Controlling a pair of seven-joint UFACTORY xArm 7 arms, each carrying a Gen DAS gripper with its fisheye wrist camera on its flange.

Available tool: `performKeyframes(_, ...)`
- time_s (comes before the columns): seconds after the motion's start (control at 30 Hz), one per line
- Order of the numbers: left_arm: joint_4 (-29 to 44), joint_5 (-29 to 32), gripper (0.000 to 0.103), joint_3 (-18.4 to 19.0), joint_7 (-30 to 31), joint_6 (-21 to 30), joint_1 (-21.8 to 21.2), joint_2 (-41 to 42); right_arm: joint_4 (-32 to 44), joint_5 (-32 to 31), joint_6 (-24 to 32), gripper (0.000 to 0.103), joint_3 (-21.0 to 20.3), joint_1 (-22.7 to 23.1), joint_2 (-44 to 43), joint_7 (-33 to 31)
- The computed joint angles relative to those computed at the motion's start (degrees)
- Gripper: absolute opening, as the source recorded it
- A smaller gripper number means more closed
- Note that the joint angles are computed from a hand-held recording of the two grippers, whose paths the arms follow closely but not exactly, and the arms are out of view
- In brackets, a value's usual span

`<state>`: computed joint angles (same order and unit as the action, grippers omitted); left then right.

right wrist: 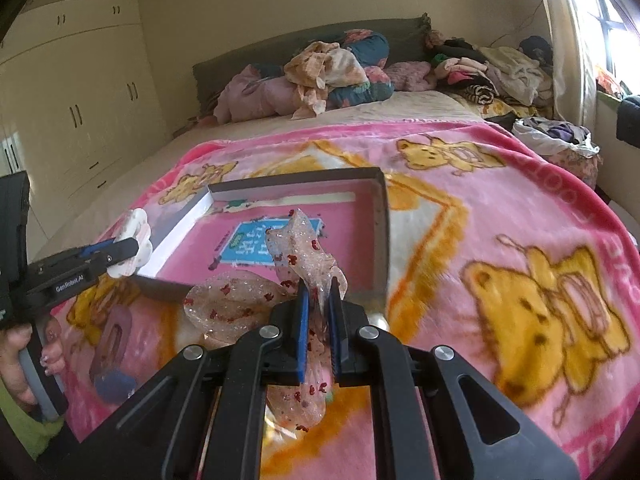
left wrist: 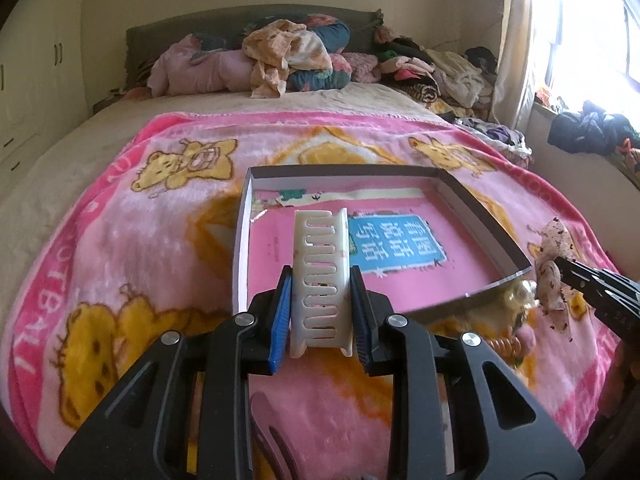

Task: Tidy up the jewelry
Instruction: 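Carry the white comb clip into the tray with the left tool while the right tool drops the bow there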

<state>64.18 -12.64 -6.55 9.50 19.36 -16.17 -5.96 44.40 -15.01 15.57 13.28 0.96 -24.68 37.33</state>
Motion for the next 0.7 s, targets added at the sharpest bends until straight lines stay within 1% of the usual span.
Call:
performKeyframes(0.17,3.43,0.40,0.020,-0.17,-0.20,0.21,0.33,3.35,5.66,0.33,1.33,0.009,-1.48,0.56,6.08,-1.75)
performKeyframes(0.3,5.82,2.18,0.020,-0.72,-0.91,0.62,0.57,5.88,10.09,-1.37,3.02,0.009,-2.30,0.70,10.77,-1.65)
performKeyframes(0.4,7.48,2.76,0.020,-1.04,-0.99,1.44,0.68,7.63,12.71,-0.56,3.84,0.009,-4.24,2.09,13.84,-2.92)
performKeyframes(0.53,9.53,2.98,0.020,-1.44,-0.47,2.50,0.82,9.81,16.42,-2.08,5.40,0.009,-5.58,2.86,17.68,-2.96)
performKeyframes(0.7,11.99,4.42,0.020,-1.64,-0.32,4.18,0.81,12.40,20.33,-0.26,7.54,0.009,-7.65,4.51,21.80,-5.40)
